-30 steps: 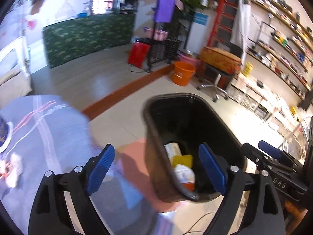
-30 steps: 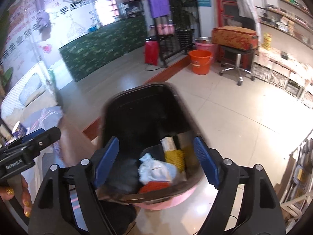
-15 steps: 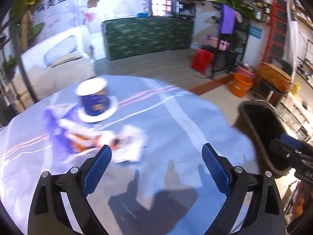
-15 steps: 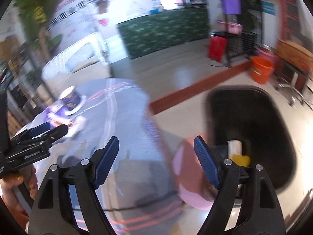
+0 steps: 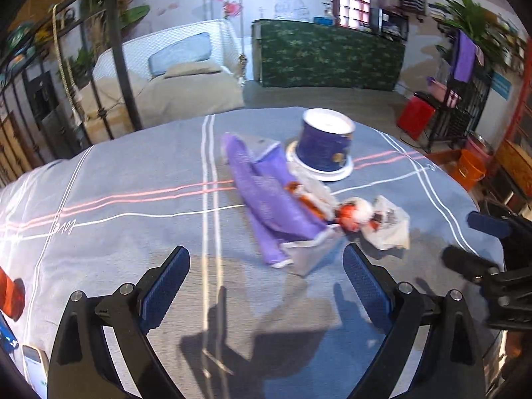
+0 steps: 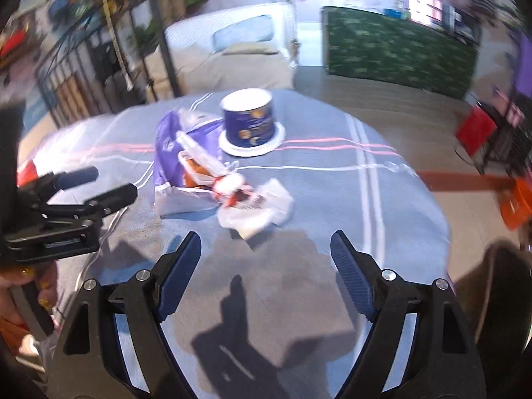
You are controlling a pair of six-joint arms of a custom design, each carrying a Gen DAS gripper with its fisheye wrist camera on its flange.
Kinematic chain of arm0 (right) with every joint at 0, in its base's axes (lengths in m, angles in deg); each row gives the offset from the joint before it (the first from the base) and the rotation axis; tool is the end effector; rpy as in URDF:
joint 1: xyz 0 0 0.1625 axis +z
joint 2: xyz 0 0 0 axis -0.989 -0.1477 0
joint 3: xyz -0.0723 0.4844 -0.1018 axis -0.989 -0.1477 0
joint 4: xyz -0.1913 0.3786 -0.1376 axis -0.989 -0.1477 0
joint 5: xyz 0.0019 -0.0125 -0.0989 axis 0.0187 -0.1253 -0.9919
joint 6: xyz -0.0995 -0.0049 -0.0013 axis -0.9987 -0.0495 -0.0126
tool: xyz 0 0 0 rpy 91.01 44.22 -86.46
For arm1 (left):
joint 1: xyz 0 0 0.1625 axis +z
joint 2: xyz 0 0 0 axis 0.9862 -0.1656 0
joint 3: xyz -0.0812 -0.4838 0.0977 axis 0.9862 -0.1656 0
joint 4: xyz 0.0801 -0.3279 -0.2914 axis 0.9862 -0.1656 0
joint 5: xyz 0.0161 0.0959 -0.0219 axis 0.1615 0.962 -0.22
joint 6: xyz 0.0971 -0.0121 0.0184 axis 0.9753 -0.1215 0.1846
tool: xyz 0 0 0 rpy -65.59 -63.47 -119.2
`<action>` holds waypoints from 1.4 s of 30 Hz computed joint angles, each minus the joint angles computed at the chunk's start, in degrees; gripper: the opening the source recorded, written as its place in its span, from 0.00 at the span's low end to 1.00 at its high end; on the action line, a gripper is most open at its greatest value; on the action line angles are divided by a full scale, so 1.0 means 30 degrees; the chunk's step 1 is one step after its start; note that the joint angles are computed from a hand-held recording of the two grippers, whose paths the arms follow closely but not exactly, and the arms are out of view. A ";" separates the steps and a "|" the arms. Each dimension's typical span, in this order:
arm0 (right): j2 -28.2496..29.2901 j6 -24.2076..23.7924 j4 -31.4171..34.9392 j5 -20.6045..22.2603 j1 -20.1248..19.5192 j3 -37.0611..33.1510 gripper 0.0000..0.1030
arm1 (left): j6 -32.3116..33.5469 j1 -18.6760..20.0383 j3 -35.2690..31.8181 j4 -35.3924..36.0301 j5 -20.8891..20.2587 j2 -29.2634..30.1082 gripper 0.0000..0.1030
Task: Collect trash
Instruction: 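Grasp the white plastic bag with red tie with the right gripper while the left grasps the orange peel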
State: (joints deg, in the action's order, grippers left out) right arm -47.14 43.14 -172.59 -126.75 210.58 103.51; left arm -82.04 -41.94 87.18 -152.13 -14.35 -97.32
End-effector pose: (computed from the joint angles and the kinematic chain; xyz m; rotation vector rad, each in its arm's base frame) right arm 0.4659 -0.4439 -0.0076 0.9488 -2.4655 0.6189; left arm -0.0899 -0.3571 0.3533 0.1874 2.1423 -0.9507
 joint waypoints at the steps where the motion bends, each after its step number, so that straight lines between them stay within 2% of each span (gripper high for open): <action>1: 0.0194 -0.0184 0.0409 -0.0014 -0.0001 -0.0287 0.77 | -0.0031 0.0077 -0.0009 0.0052 0.0003 -0.0170 0.89; 5: 0.1132 -0.1065 0.2387 -0.0616 -0.0039 -0.1841 0.77 | 0.0178 0.0361 -0.0048 -0.0220 -0.0292 -0.0644 0.89; 8: 0.1630 -0.1318 0.3412 -0.1039 -0.0042 -0.2611 0.73 | 0.0730 0.0618 -0.0081 -0.0954 -0.0471 -0.0571 0.89; 11: 0.2142 -0.1517 0.4778 -0.1649 -0.0029 -0.3434 0.60 | 0.1371 0.0896 -0.0105 -0.1844 -0.0548 -0.0349 0.89; 16: 0.2522 -0.1648 0.5553 -0.2258 -0.0060 -0.3933 0.22 | 0.2036 0.1412 -0.0201 -0.3056 -0.1024 -0.0112 0.89; 21: 0.2196 -0.1834 0.4843 -0.1976 -0.0038 -0.3404 0.08 | 0.2400 0.1667 -0.0304 -0.3642 -0.1104 -0.0053 0.89; 25: 0.1925 -0.1984 0.3754 -0.1900 0.0100 -0.2914 0.07 | 0.2826 0.1644 -0.0374 -0.4485 -0.1218 0.0077 0.89; 28: 0.1615 -0.1685 0.2986 -0.1925 0.0182 -0.2510 0.07 | 0.3500 0.1278 -0.0294 -0.5244 -0.0666 0.0343 0.89; 30: 0.1306 -0.1267 0.2487 -0.1872 0.0196 -0.2152 0.07 | 0.4778 0.1113 -0.0311 -0.6353 -0.0661 0.0760 0.86; 32: 0.1013 -0.0828 0.1967 -0.1922 0.0180 -0.1816 0.07 | 0.6077 0.1166 -0.0513 -0.7357 -0.0995 0.1317 0.75; 34: 0.0594 -0.0155 0.1603 -0.1954 0.0088 -0.1510 0.07 | 0.7457 0.1272 -0.0787 -0.8296 -0.1380 0.2049 0.70; 36: 0.0241 0.0308 0.1090 -0.2022 0.0025 -0.1154 0.07 | 0.8997 0.1528 -0.1043 -0.9300 -0.1752 0.2967 0.69; 40: -0.0487 0.1100 0.0527 -0.2201 -0.0098 -0.0450 0.07 | 0.9667 0.2567 -0.1969 -0.8362 -0.2850 0.4461 0.68; 42: -0.0799 0.1357 0.0224 -0.2243 -0.0110 -0.0071 0.07 | 0.9835 0.3025 -0.2282 -0.8107 -0.2848 0.5171 0.67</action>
